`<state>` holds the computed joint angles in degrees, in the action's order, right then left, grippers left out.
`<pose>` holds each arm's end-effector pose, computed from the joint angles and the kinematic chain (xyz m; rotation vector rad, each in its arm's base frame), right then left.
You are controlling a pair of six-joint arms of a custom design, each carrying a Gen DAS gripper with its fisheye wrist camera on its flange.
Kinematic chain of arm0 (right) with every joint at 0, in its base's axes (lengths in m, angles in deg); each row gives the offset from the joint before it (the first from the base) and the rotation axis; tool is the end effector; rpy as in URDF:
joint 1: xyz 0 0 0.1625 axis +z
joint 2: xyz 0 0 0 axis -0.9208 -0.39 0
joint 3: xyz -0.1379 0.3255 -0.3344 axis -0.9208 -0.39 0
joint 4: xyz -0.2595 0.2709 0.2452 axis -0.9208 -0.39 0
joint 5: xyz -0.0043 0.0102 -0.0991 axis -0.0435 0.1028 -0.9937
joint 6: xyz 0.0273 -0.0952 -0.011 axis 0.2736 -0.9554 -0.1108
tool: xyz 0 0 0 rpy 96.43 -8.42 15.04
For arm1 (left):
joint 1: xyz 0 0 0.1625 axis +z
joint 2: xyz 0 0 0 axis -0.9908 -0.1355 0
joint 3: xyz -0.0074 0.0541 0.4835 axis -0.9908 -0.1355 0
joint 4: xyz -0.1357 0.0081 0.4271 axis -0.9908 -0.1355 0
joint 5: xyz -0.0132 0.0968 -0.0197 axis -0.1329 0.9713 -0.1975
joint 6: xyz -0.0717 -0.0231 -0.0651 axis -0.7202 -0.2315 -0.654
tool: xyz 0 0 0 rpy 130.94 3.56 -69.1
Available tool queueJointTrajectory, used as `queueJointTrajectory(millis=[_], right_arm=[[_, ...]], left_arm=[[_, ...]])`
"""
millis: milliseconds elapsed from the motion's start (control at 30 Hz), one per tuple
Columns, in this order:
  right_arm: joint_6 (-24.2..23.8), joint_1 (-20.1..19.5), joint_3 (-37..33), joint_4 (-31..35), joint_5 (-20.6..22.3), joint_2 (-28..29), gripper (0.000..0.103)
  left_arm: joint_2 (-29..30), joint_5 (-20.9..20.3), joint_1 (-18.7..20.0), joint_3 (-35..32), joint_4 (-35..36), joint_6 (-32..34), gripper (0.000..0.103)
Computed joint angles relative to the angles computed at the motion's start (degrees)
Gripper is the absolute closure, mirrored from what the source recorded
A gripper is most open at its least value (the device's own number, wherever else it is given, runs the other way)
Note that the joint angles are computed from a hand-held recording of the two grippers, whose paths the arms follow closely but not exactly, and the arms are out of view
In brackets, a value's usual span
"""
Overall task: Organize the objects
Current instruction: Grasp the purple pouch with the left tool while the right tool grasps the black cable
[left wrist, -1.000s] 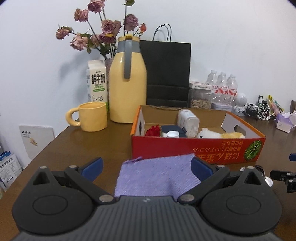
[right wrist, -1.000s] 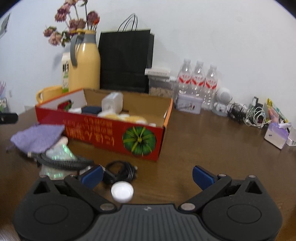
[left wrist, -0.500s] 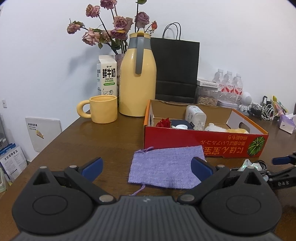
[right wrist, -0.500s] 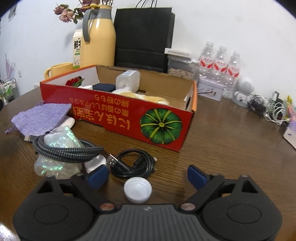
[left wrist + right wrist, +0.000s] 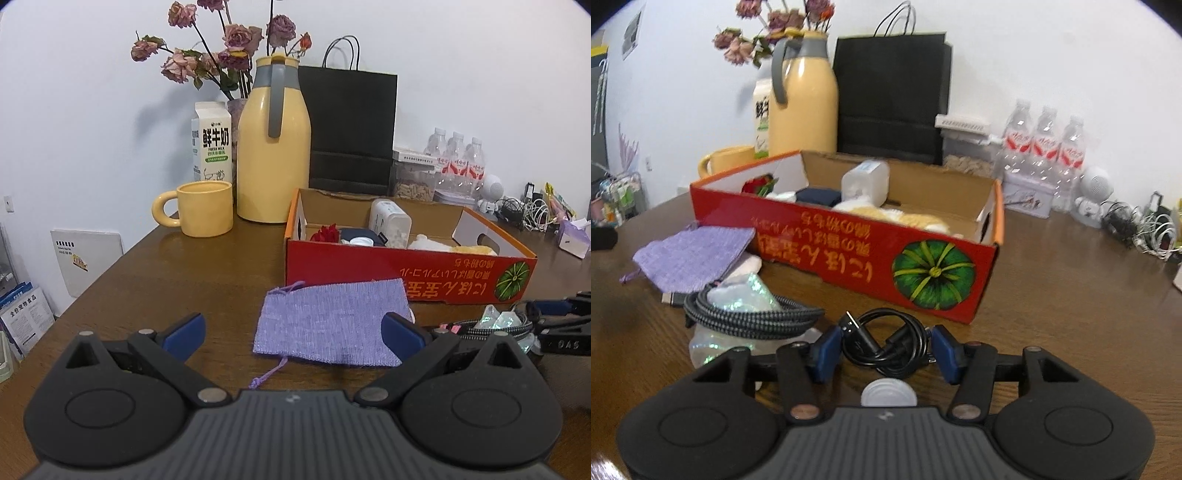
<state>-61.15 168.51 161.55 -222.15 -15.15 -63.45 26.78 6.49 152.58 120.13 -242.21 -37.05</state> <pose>0.2738 -0.7509 -0.0629 1.3277 -2.2844 0.8478 0.0188 -0.5859 0.2902 0.0467 1.8349 -1.3853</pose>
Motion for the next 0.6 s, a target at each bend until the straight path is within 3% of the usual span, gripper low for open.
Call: queueJointTrajectory(millis=[233,600], right_arm=[[-0.1,-0.4,2.9,-10.2,2.0,0.0,0.050],[-0.2,-0.4,3.7,-12.5,2.8,0.1,0.050]], left_arm=[[-0.7,1.5,1.8,-1.6,12.2,-6.7,0.000],[0.8,1.5,4.1,-8.2,21.5,-7.8,0.000]])
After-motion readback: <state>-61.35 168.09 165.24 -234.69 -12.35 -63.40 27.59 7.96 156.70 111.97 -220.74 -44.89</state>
